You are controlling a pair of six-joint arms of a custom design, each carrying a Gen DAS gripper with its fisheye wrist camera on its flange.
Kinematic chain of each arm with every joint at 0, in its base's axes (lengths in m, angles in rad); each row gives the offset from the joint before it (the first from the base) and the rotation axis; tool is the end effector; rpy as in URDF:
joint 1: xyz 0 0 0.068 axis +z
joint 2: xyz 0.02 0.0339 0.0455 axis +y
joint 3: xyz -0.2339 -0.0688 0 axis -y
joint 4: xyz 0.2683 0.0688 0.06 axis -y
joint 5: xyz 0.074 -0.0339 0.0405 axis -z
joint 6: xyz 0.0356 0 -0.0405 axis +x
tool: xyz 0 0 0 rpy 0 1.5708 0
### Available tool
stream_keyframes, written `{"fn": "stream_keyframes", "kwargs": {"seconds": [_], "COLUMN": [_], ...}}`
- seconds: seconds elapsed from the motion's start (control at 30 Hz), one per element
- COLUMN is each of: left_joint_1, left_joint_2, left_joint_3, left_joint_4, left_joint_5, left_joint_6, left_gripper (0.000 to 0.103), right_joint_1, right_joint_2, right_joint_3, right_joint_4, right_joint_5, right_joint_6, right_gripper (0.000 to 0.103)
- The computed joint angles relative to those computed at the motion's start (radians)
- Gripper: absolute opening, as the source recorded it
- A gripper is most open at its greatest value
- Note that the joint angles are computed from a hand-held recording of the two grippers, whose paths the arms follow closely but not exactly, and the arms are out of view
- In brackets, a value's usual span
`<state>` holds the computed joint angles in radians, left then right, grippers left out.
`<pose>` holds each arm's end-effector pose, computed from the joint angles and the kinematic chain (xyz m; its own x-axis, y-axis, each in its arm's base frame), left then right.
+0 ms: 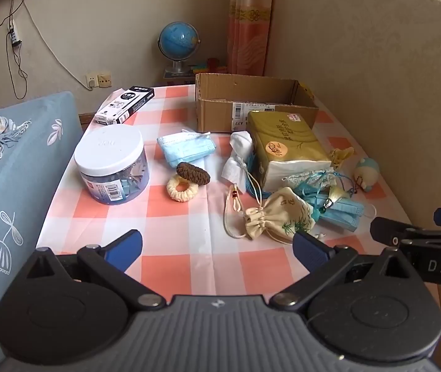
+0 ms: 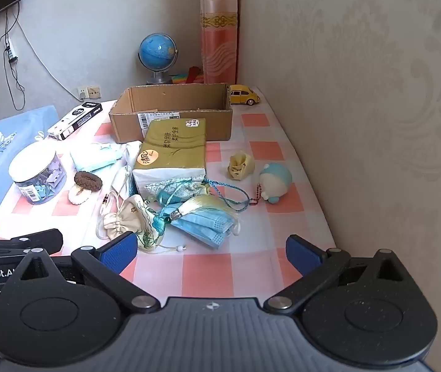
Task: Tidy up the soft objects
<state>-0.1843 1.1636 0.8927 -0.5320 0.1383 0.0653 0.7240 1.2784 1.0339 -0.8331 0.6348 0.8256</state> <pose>0.2722 -0.0557 0.2357 -0.6877 0.1939 -0.6996 0.3212 0.9455 -0.0536 0.2208 0.1670 0.2403 -0.6849 0.1844 -0.7049 0.2659 0.9640 -0.0062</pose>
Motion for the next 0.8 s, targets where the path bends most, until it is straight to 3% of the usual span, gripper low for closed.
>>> {"fn": "stream_keyframes", "kwargs": {"seconds": [0.8], "left_joint_1": [-0.007], "left_joint_2": [-0.014], "left_joint_3": [0.012], "left_joint_4": [-0.017], "left_joint_5": [-0.018], "left_joint_6": [0.002], "left_gripper": [0.102], "right_joint_1": [0.004], "right_joint_2": [-0.016], "right_joint_3": [-0.002], "right_joint_4": [-0.008], "right_joint_5": [0.011], "right_joint_6": [0.000], "right_gripper": [0.103]}}
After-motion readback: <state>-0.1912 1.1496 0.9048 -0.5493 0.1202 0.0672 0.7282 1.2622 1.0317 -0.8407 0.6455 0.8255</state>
